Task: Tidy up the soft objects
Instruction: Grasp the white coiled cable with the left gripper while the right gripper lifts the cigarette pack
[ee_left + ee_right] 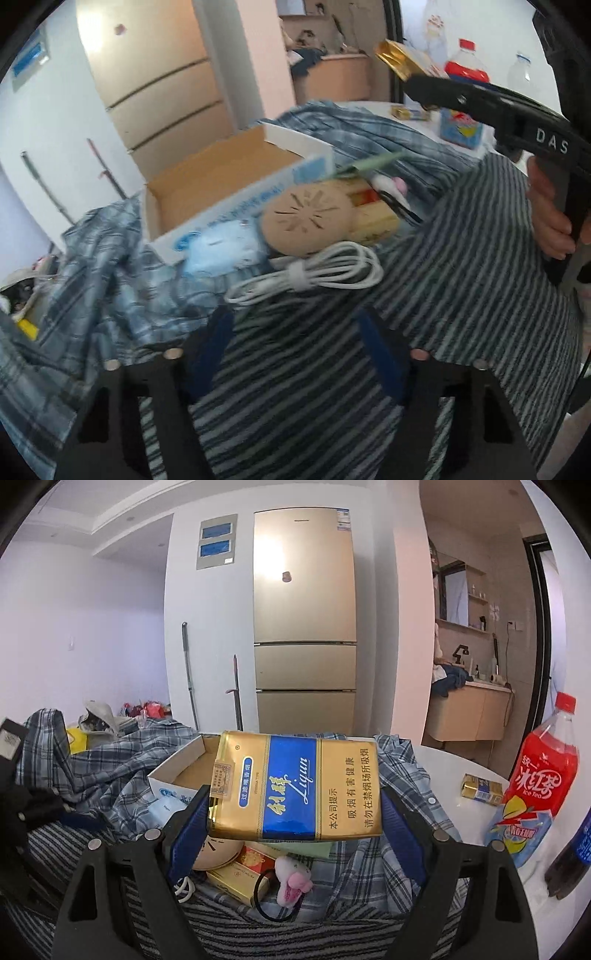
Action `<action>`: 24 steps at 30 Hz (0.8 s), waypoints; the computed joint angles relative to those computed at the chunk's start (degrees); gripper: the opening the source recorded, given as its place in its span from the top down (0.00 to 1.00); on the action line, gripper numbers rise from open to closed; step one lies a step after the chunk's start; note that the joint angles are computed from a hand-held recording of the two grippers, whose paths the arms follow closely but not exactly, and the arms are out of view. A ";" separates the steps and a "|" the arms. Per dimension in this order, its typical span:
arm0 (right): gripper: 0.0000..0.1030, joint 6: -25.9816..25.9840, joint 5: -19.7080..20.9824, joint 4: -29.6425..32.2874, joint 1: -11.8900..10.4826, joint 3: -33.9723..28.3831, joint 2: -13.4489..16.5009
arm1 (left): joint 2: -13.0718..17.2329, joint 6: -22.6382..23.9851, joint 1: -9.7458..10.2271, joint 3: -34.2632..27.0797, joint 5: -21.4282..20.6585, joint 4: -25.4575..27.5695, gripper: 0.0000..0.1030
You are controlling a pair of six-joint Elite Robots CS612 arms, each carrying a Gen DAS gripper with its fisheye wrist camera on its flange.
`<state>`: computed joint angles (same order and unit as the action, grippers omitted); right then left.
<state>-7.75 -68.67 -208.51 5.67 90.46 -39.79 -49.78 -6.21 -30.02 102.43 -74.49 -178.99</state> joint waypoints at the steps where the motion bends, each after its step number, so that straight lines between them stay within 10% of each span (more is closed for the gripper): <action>1: 0.17 0.14 0.17 -0.05 -0.03 -0.01 0.06 | 0.21 0.63 -0.07 -0.32 -0.27 0.32 0.37; 7: 0.17 1.35 1.89 -0.79 -0.61 0.05 0.25 | 1.10 1.06 0.65 -2.94 -5.39 5.08 0.45; 24: 0.16 2.25 2.72 -1.62 -1.08 0.28 0.33 | 4.31 8.79 -1.82 -7.97 2.25 8.08 0.52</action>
